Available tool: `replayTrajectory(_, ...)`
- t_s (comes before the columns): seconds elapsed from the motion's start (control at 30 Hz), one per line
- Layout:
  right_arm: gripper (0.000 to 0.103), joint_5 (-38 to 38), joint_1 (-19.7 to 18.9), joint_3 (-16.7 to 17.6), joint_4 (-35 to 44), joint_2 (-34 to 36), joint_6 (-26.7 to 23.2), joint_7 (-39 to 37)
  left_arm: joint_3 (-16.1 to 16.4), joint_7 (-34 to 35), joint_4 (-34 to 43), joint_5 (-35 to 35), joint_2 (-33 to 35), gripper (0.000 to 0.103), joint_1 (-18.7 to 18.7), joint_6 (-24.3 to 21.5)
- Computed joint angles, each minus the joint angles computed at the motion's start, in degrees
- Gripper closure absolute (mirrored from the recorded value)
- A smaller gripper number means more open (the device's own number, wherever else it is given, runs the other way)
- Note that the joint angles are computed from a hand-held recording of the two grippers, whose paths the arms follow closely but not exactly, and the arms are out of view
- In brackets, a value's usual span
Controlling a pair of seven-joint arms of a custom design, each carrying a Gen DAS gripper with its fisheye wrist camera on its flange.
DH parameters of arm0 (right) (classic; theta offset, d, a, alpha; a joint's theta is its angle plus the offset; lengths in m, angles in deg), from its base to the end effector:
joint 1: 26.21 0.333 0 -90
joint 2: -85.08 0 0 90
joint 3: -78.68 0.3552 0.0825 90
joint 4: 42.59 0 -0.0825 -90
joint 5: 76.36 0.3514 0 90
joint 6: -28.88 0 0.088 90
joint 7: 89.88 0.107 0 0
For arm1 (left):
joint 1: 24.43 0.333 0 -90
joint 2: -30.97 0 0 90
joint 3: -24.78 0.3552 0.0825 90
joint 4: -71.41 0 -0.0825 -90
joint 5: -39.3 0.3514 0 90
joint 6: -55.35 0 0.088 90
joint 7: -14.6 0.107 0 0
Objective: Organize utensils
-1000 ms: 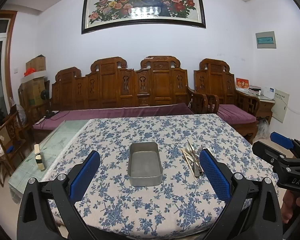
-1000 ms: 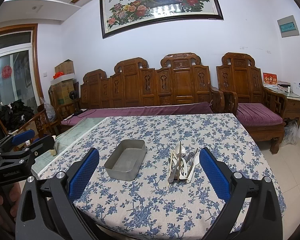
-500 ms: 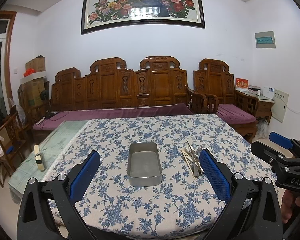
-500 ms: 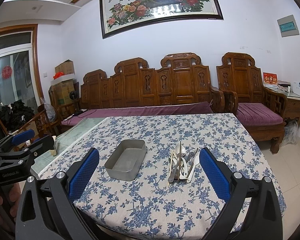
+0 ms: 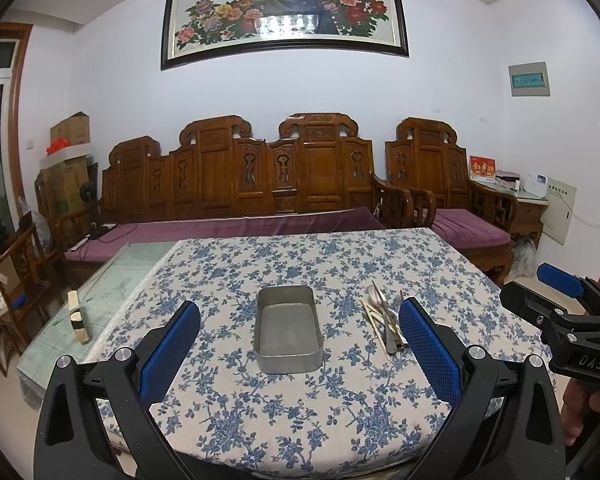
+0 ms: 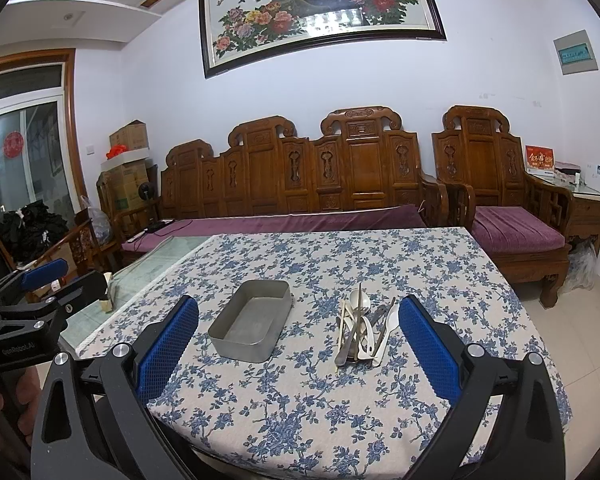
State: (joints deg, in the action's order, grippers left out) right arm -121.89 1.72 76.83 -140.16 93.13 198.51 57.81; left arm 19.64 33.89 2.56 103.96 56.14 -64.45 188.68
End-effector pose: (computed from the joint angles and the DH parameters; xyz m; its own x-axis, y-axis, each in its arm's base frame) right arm 0.5362 0.3178 0.6706 0.2458 -0.9579 -0.1482 -0.4116 0.0353 -0.9107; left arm 0.5305 -0.4848 0.6602 -0.0264 -0.9988 -0.0406 -0.3816 0.0476 -0.9231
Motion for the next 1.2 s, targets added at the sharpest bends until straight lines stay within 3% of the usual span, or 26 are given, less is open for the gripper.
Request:
replayTrajectory(0.33, 0.002, 2.9, -0.5, 0.8, -0.1, 0.5, -0.6, -2.9, -0.1, 1.8, 0.5, -1.4, 0.8, 0.007, 0.4, -0.3)
replayTrajectory(0.73, 0.003, 14.0, 0.5, -1.0, 1.1, 4.4, 1.0, -13.7, 0.3, 6.0, 3.4, -7.8, 4.5, 0.007, 1.7, 0.0)
replayTrajectory(1.03, 0.011, 24.5, 0.4, -1.7, 5.1, 9.3, -0.8, -25.2, 1.4, 12.3, 10.0, -14.8, 10.3, 0.007, 2.3, -1.1)
replayTrajectory(1.2, 0.021, 31.3, -1.0, -0.8, 9.3, 13.0, -3.2, -33.0, 1.9, 19.5, 17.7, -19.8, 15.8, 0.007, 2.5, -3.1)
